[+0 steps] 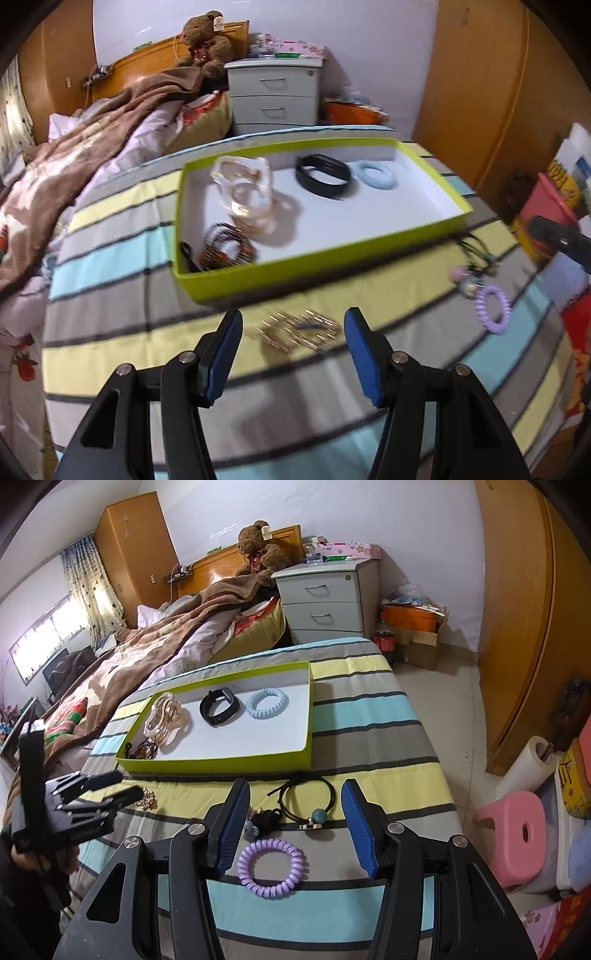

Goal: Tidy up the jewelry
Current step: 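Close the left gripper on the gold ornate hair pin and lift it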

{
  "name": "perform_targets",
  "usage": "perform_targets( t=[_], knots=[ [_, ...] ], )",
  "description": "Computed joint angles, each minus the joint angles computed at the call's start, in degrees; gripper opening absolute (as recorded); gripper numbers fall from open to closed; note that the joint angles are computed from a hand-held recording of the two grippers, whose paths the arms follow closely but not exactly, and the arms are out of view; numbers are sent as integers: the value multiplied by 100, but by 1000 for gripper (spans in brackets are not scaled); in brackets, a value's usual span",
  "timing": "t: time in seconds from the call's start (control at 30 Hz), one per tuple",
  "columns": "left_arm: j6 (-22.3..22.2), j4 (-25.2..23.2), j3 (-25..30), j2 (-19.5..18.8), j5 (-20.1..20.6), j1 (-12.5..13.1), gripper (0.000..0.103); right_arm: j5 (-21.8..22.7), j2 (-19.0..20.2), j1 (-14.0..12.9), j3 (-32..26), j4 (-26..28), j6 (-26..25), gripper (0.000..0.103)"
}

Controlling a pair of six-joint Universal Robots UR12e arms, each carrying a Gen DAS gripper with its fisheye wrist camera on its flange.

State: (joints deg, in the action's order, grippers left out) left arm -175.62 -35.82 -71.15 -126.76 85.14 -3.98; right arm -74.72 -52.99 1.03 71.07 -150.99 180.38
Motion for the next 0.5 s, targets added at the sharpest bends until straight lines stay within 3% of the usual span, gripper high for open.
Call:
perform_targets(
  t=[0.1, 0.17, 0.5],
  knots=[
    [99, -11, 100, -105, -79, 19, 59, 27, -9, 9, 27, 19, -32, 52],
    [51, -342, 200, -158, -164, 32, 60, 55, -20, 5, 50, 16, -43, 52],
    [400, -643, -30, 52, -835, 11, 60, 8, -26, -17, 117, 11, 61, 52]
  ],
)
